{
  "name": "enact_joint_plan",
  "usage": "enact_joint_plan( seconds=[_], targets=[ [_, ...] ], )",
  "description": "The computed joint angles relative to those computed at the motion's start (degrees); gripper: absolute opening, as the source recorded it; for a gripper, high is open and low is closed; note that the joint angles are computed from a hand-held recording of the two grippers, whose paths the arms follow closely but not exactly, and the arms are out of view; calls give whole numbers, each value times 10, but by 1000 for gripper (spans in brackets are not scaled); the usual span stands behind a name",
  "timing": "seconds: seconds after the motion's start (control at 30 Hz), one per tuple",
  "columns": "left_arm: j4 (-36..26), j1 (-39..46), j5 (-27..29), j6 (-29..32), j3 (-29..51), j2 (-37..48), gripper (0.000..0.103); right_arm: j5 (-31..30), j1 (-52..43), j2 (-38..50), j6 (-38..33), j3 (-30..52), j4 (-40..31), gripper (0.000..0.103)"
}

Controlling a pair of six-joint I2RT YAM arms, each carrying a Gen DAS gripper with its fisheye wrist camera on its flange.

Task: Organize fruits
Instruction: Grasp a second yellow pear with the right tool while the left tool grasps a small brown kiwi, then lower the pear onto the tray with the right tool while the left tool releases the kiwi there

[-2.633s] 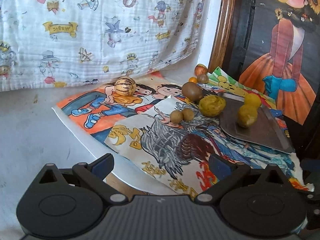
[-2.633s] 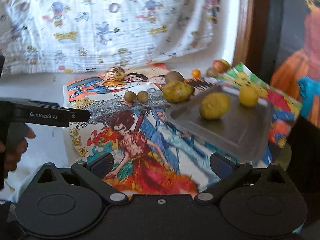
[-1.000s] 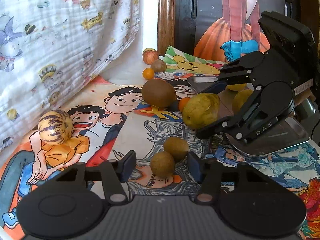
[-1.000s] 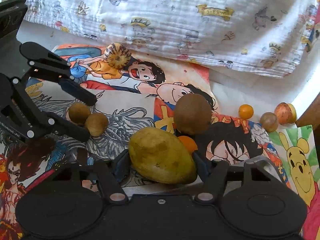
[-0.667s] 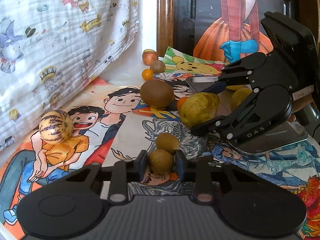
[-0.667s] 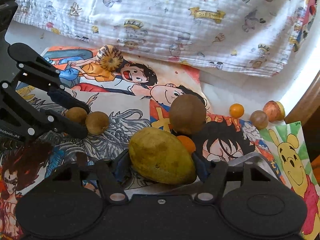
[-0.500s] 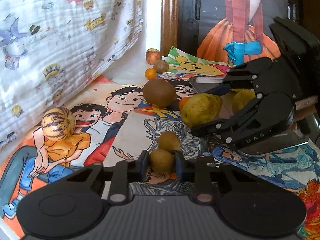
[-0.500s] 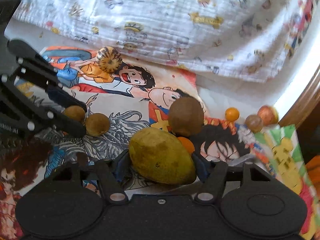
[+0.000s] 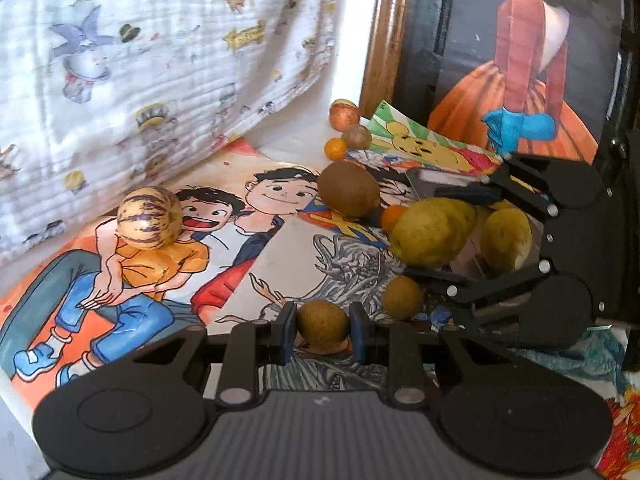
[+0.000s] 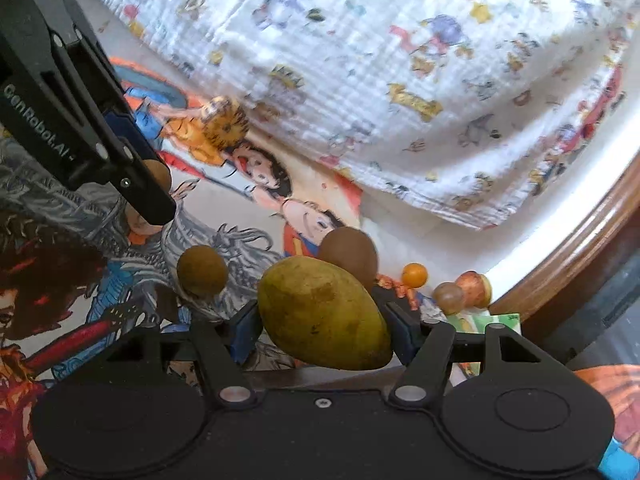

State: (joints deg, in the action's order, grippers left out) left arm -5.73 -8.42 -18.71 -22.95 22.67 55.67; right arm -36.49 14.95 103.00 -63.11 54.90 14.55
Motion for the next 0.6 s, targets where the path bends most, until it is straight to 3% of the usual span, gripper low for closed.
enact_joint_plan(
  seconds=[0.3, 0.6],
  targets=[
    [66, -54, -54, -63, 10, 3, 30, -62, -74, -24, 126, -5, 89, 67],
    [125, -105, -52, -72, 71, 124, 30, -49, -146, 30, 191, 76, 50, 67]
  ],
)
